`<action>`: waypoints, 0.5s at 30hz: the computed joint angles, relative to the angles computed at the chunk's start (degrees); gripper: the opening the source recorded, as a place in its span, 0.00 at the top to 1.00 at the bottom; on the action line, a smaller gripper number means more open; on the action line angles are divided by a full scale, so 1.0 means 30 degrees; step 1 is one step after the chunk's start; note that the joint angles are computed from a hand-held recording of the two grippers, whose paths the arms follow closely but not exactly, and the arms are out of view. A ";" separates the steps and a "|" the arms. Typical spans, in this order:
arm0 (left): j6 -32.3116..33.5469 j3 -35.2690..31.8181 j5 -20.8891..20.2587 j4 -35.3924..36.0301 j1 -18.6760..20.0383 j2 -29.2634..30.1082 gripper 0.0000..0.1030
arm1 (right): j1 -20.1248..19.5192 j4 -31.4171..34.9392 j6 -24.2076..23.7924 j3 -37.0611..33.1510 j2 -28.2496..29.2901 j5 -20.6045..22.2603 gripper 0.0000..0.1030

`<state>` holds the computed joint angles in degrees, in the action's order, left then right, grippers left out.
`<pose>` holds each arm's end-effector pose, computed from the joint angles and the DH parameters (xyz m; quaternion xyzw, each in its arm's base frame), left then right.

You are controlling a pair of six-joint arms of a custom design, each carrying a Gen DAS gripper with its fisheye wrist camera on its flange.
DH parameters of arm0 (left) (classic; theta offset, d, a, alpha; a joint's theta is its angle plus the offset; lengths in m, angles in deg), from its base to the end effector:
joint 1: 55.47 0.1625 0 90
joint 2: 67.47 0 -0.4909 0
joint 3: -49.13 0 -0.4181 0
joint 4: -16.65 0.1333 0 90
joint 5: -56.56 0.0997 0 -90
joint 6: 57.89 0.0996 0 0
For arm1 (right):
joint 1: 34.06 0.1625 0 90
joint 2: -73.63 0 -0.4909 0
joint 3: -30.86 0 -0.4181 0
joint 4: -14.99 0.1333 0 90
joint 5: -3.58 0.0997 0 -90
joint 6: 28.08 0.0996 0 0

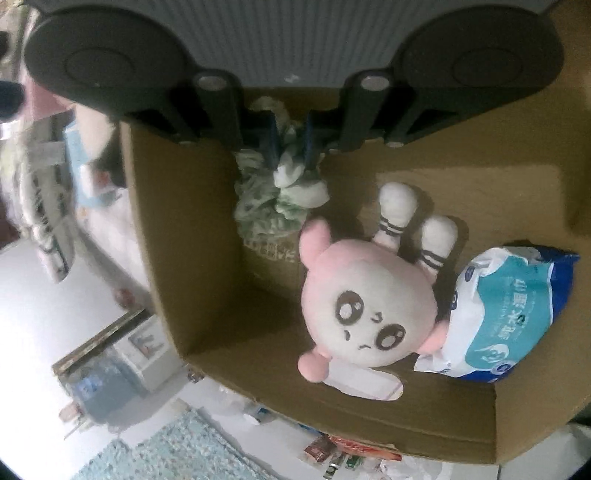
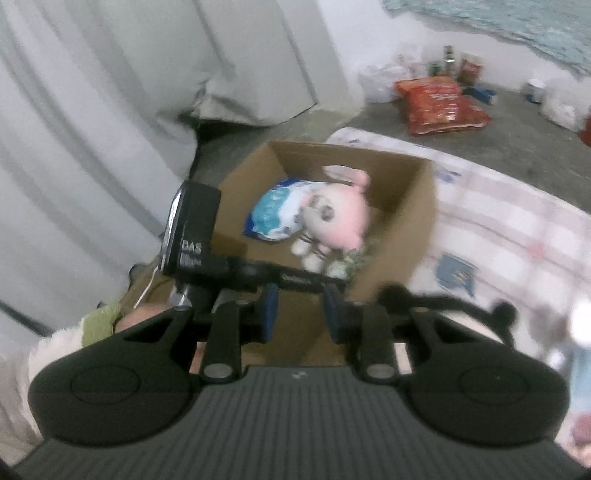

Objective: Organize soft objects
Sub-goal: 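Carry the scrunchie and gold box into the cardboard box and release both, then grasp the red toothpaste tube with the left gripper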

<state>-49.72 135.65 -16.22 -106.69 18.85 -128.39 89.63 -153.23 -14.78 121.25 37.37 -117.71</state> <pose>-0.0398 -0.7442 0.3300 0.1940 0.9673 -0.0764 0.1447 0.4931 -0.5926 0.0770 0.1113 -0.9368 0.2894 0.1618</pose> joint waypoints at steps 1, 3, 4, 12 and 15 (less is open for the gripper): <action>0.0242 0.0386 0.0764 -0.0533 -0.0194 -0.0060 0.71 | 0.0129 -0.0591 0.0192 0.0703 -0.0298 -0.0404 0.75; 0.0706 0.0851 0.1560 -0.1105 -0.0404 -0.0166 0.57 | 0.0320 -0.1586 0.0699 0.1984 -0.0834 -0.0945 0.73; 0.0609 0.0847 0.1571 -0.0981 -0.0421 -0.0176 0.44 | 0.0410 -0.2067 0.1083 0.2671 -0.1150 -0.1124 0.73; 0.0026 0.1898 0.1989 -0.1758 -0.0929 -0.1772 0.26 | 0.1629 -0.6463 0.4267 0.7617 -0.2891 -0.3757 0.63; 0.0407 0.3119 0.2440 -0.3354 -0.1361 -0.3193 0.22 | 0.2565 -0.7806 0.5651 0.9269 -0.3212 -0.5473 0.49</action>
